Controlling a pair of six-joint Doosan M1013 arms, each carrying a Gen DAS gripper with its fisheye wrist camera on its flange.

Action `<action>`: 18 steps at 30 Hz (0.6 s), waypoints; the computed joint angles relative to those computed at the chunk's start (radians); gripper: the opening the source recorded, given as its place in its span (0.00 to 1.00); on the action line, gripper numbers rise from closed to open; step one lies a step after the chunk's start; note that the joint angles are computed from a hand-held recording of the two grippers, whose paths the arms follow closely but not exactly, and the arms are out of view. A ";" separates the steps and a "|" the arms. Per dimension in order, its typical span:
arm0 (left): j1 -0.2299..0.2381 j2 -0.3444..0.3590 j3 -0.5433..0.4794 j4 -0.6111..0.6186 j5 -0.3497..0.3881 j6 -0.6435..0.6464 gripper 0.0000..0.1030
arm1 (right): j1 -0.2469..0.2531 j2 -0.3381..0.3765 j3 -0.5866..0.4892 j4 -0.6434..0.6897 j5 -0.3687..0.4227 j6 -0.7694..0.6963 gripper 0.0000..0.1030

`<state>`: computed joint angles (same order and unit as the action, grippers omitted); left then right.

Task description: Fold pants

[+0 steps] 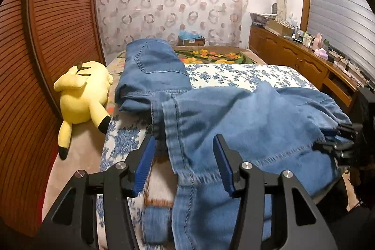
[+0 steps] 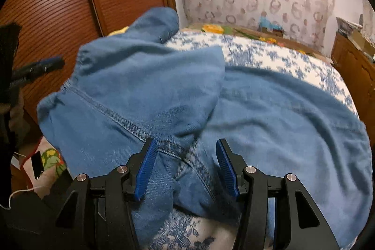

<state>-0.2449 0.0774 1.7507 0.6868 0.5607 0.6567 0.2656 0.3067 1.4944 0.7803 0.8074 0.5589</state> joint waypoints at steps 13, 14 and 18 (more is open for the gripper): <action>0.080 0.077 -0.079 -0.138 -0.036 0.078 0.41 | -0.018 0.001 0.026 0.021 -0.008 -0.025 0.53; 0.086 0.079 -0.083 -0.186 -0.044 0.122 0.36 | -0.016 0.000 0.028 0.024 -0.009 -0.025 0.53; 0.086 0.080 -0.094 -0.271 -0.047 0.245 0.08 | -0.014 0.000 0.037 0.044 -0.012 -0.033 0.53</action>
<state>-0.1589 0.1579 1.6564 0.4161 0.5136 0.9018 0.2517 0.3071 1.5315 0.8244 0.7955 0.5262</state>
